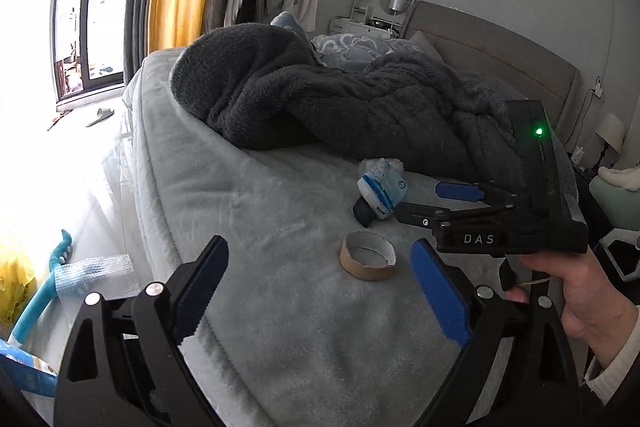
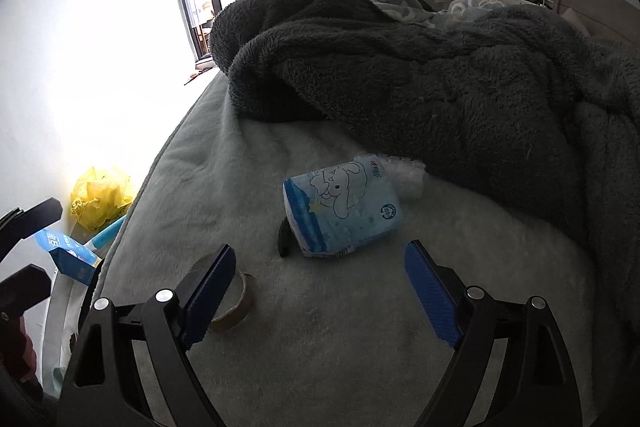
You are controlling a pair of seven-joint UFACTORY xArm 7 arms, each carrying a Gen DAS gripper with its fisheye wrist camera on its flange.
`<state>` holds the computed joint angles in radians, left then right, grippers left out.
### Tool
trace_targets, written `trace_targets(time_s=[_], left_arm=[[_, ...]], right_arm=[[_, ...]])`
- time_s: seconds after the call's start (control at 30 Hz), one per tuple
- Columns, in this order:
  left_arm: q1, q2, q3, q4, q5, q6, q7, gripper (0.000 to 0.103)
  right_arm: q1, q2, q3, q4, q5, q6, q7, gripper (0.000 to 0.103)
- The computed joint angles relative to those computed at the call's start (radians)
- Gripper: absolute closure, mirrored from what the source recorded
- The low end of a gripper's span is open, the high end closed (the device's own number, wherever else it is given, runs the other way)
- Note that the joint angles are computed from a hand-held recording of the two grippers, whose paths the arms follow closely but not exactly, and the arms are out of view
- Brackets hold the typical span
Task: Collect trash
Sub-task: 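Grasp brown tape core with left tool while right tool grasps blue cartoon packet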
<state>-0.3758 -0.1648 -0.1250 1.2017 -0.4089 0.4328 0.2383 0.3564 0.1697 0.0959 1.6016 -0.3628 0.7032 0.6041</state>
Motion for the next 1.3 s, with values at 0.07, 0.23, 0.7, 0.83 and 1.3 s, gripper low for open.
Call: trace_targets(time_s=[0.07,0.23,0.7,0.83,1.3], left_arm=[[-0.004,0.025,-0.012,0.013,0.011,-0.007,-0.011,0.009],[-0.016,0.081,-0.03,0.052,0.005,0.02,-0.014,0.009],[-0.013,0.178,-0.067,0.107,0.03,0.042,-0.069,0.02],[-0.011,0.189,-0.071,0.11,0.018,0.035,-0.081,0.026],[-0.01,0.207,-0.08,0.124,-0.035,0.074,-0.074,0.046]], right_arm=[[-0.008,0.006,-0.001,0.003,0.011,-0.003,-0.026,0.016],[-0.034,0.016,-0.006,-0.001,0.058,-0.038,-0.089,0.015],[-0.061,0.104,-0.007,0.082,0.216,-0.035,-0.258,0.015],[-0.065,0.127,-0.01,0.106,0.24,-0.038,-0.268,0.015],[-0.043,0.17,-0.038,0.168,0.19,0.003,-0.233,0.015]])
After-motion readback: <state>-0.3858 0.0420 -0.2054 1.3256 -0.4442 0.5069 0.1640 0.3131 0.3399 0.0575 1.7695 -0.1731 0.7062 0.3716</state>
